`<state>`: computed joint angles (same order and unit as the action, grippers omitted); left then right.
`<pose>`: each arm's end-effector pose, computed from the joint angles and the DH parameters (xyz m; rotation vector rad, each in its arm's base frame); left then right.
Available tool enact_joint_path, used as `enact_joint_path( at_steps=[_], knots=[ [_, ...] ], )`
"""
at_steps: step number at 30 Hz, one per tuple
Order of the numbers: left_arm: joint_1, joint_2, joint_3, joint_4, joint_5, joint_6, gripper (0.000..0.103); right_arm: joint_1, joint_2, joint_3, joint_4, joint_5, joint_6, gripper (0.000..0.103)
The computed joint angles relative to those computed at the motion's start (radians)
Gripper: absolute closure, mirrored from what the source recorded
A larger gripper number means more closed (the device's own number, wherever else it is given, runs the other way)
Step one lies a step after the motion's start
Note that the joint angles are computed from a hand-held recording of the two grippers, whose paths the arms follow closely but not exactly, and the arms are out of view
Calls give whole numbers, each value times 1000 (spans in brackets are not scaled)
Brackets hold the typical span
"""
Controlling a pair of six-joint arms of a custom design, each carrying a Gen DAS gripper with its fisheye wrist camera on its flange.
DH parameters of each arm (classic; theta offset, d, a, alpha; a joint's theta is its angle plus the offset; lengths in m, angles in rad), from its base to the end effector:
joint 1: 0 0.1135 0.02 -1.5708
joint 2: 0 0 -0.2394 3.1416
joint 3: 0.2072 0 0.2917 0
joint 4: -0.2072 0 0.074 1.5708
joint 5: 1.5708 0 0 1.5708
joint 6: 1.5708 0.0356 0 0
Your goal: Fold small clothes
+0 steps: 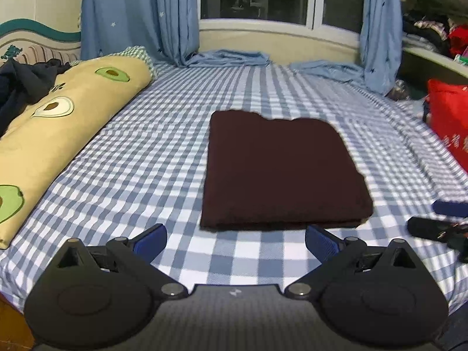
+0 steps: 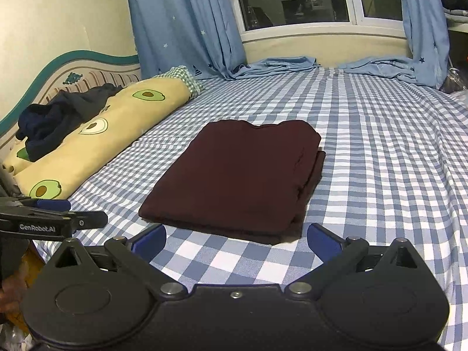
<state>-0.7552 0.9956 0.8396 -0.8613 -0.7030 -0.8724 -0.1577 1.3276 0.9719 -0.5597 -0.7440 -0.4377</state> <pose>0.1863 -0.1438 0.2433 -0.3685 2.2492 0.1029 0.3118 -0.0252 0.2233 -0.6079 2.1808 0.6133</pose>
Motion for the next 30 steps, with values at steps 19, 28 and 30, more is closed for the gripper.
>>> enact_joint_path(
  at_steps=[19,28,30],
  knots=[
    [-35,27,35,-25,-72,-49,1,-1,-17,-12,-9,-12,-24,1],
    [-7,44,35,8,-29,23,1,3,-17,-7,-1,-5,-30,1],
    [6,41,30,30,-10,51,1,8,-3,3,-3,6,-35,1]
  ],
)
